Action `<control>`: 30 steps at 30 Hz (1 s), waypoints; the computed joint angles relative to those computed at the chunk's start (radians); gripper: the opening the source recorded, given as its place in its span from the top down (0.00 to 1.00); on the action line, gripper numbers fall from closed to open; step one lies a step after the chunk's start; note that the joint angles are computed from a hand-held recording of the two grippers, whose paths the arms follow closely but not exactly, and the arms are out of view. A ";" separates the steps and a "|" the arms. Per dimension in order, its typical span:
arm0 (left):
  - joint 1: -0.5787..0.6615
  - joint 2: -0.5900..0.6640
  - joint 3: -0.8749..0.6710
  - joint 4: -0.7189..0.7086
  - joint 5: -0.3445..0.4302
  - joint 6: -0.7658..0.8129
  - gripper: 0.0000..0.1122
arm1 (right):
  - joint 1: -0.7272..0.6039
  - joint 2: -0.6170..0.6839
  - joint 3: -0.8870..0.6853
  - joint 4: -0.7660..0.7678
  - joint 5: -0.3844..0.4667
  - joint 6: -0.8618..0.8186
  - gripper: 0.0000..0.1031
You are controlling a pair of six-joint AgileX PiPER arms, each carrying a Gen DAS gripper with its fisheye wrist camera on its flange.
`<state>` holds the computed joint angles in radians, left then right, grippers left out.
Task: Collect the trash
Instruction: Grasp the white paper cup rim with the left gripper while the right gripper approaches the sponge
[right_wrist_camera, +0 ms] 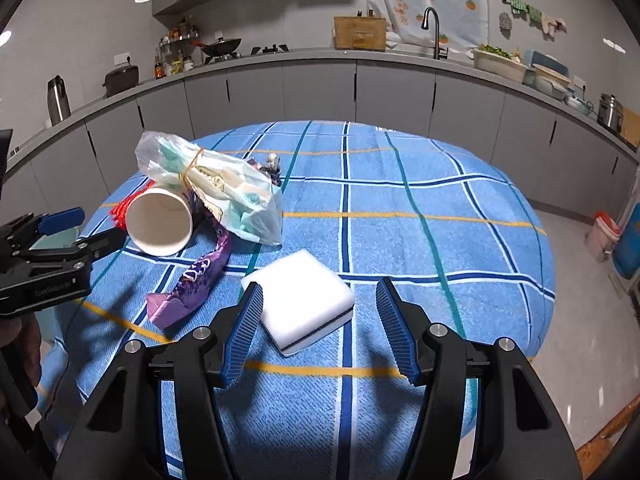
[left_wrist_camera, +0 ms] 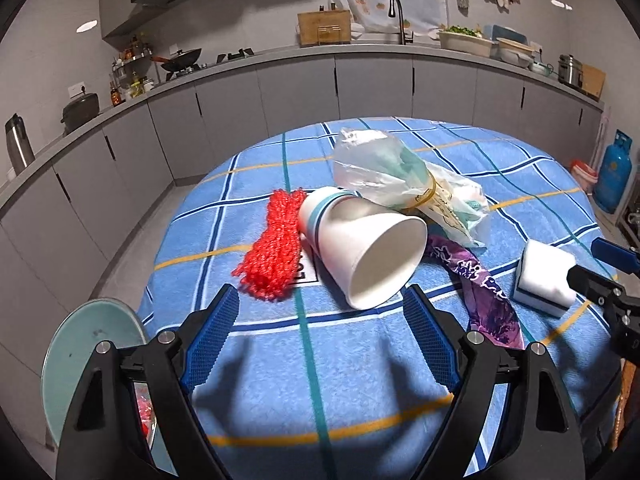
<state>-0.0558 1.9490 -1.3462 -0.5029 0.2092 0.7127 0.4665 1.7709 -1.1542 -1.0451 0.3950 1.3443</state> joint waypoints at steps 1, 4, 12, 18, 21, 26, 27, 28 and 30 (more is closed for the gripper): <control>-0.003 0.011 -0.014 0.020 0.008 -0.021 0.27 | -0.002 0.003 -0.001 0.005 -0.002 -0.004 0.43; -0.006 0.036 -0.051 0.037 0.036 -0.042 0.38 | -0.013 0.011 -0.004 0.031 -0.016 -0.030 0.43; -0.016 0.089 -0.133 0.063 0.107 -0.058 0.67 | -0.038 0.041 -0.040 0.188 -0.045 -0.212 0.43; -0.017 0.108 -0.158 0.067 0.133 -0.052 0.92 | -0.056 0.067 -0.075 0.337 -0.060 -0.376 0.42; -0.014 0.089 -0.136 0.045 0.130 -0.021 0.95 | -0.072 0.060 -0.071 0.429 -0.085 -0.451 0.42; 0.002 0.024 -0.054 -0.046 0.109 0.080 0.97 | -0.068 0.043 -0.053 0.465 -0.088 -0.490 0.39; 0.008 0.016 -0.047 -0.068 0.111 0.103 0.97 | -0.064 0.041 -0.046 0.445 -0.092 -0.474 0.39; 0.012 0.002 -0.029 -0.092 0.109 0.127 0.97 | -0.063 0.041 -0.044 0.441 -0.096 -0.473 0.39; 0.014 -0.017 -0.005 -0.121 0.103 0.157 0.97 | -0.059 0.046 -0.046 0.402 -0.088 -0.434 0.39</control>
